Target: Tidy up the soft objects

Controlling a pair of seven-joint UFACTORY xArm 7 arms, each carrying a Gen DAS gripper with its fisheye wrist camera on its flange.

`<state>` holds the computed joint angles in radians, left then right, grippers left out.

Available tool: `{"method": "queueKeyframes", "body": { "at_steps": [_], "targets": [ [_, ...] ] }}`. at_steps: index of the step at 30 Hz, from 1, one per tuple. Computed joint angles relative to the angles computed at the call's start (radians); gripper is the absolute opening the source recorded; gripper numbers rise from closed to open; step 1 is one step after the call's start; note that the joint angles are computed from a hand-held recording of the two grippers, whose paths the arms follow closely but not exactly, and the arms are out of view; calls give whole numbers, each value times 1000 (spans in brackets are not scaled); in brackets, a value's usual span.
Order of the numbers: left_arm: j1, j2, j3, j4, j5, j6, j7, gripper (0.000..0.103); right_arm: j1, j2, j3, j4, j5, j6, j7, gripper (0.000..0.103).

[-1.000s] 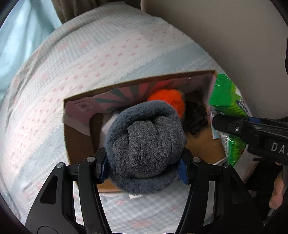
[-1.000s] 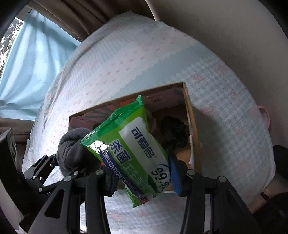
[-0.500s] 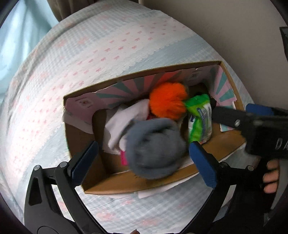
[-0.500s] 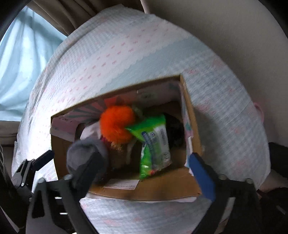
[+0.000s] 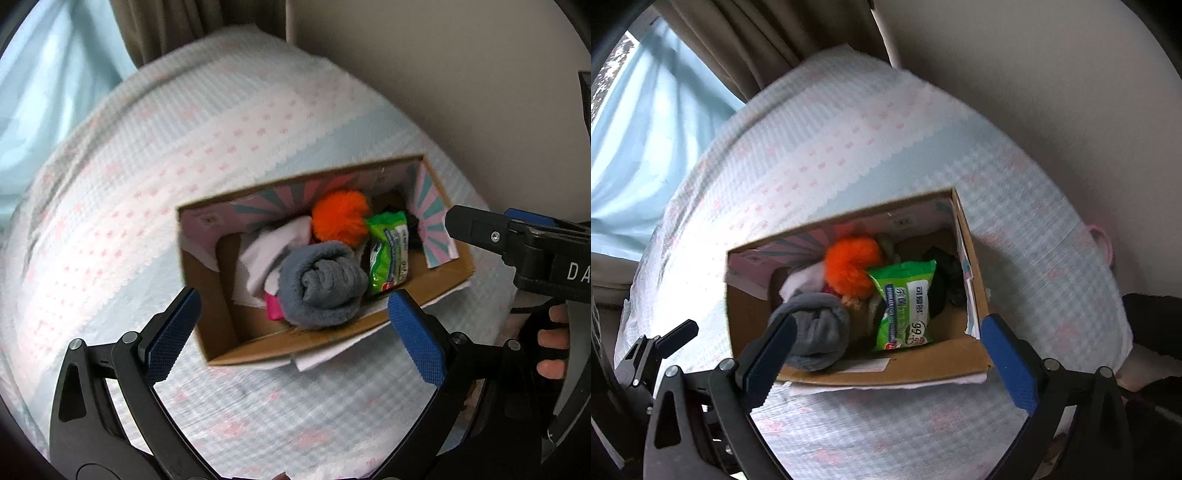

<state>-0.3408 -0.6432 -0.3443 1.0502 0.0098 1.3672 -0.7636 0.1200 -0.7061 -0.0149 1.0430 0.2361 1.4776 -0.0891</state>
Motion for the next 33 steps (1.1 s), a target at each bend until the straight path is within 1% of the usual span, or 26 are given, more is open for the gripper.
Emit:
{"method": "queueKeyframes", "body": {
  "at_steps": [3,6,8,10,13,18,22,27,33],
  "targets": [
    [10,-54,5,50,19,56,2,101,6,-36,18,59,-9,13,9,99],
    [35,-119,5,108,43,117,16,101,18,-63,35,124,-15,27,24,100],
    [61,-158,2,157,63,164,32,101,28,-81,48,177,-17,36,36,100],
    [100,-201,-17,228,101,215,56,101,36,-103,71,230,-27,39,49,100],
    [147,-256,-26,316,126,265,99,101,47,-135,111,310,-47,34,68,100],
    [219,-333,1,425,117,313,144,101,59,-164,164,442,-58,39,115,100],
    [280,-368,20,527,128,363,212,101,51,-176,204,539,-67,57,162,100],
    [347,-403,51,632,135,407,309,101,40,-213,239,589,-60,57,224,100],
    [413,-450,81,689,107,430,407,101,20,-263,269,607,-74,64,251,100]
  ]
}}
